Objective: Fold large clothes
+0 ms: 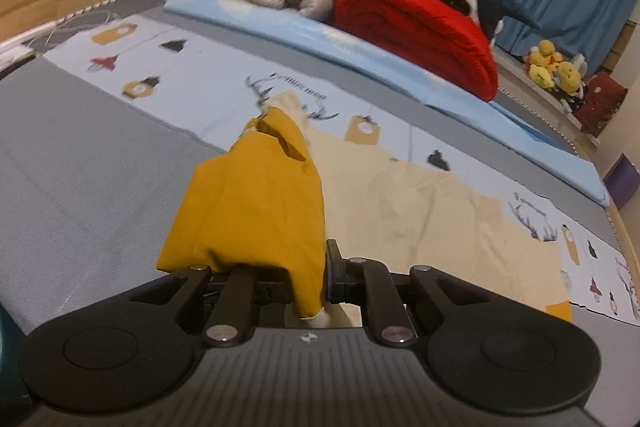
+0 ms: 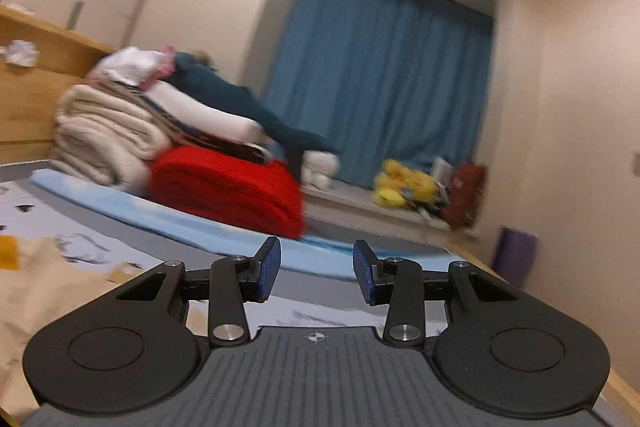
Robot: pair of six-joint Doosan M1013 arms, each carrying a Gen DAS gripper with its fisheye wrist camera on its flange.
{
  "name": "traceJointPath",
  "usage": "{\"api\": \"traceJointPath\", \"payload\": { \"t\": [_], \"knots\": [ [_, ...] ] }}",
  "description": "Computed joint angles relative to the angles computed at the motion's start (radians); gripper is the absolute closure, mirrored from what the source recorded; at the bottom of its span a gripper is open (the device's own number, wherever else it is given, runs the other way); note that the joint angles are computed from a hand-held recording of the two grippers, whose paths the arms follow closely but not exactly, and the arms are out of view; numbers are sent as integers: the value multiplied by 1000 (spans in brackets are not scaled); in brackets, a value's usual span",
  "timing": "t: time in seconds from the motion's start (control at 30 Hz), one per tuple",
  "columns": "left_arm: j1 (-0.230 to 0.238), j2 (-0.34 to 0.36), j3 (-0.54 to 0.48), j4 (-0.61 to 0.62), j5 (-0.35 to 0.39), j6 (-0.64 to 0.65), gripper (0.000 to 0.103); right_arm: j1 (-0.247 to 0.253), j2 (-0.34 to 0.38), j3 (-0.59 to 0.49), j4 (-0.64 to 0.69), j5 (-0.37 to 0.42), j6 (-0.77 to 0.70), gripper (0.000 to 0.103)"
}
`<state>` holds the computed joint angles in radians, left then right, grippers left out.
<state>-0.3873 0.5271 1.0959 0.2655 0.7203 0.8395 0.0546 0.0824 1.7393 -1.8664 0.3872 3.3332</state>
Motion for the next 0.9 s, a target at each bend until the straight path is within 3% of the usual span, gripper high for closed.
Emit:
{"api": "traceJointPath", "payload": {
  "t": [0.13, 0.4, 0.53, 0.63, 0.73, 0.8, 0.87, 0.9],
  "knots": [
    [-34, -11, 15, 16, -108, 19, 90, -61, -16, 14, 361, 2, -185, 69],
    [-160, 15, -7, 68, -265, 206, 96, -152, -56, 54, 516, -93, -228, 69],
    [-220, 43, -24, 14, -309, 338, 97, -164, -66, 67, 547, -126, -259, 69],
    [-254, 75, -50, -156, -310, 552, 98, -172, -70, 72, 614, -142, -313, 69],
    [-276, 107, -75, -437, -252, 892, 98, -176, -67, 68, 659, -149, -356, 69],
    [-277, 146, -127, -612, -98, 1107, 96, -176, -62, 63, 691, -157, -380, 69],
    [-267, 195, -201, -702, 97, 1175, 87, -181, -58, 57, 789, -172, -467, 69],
    [-262, 211, -225, -725, 161, 1165, 79, -184, -56, 56, 864, -184, -533, 69]
  ]
}}
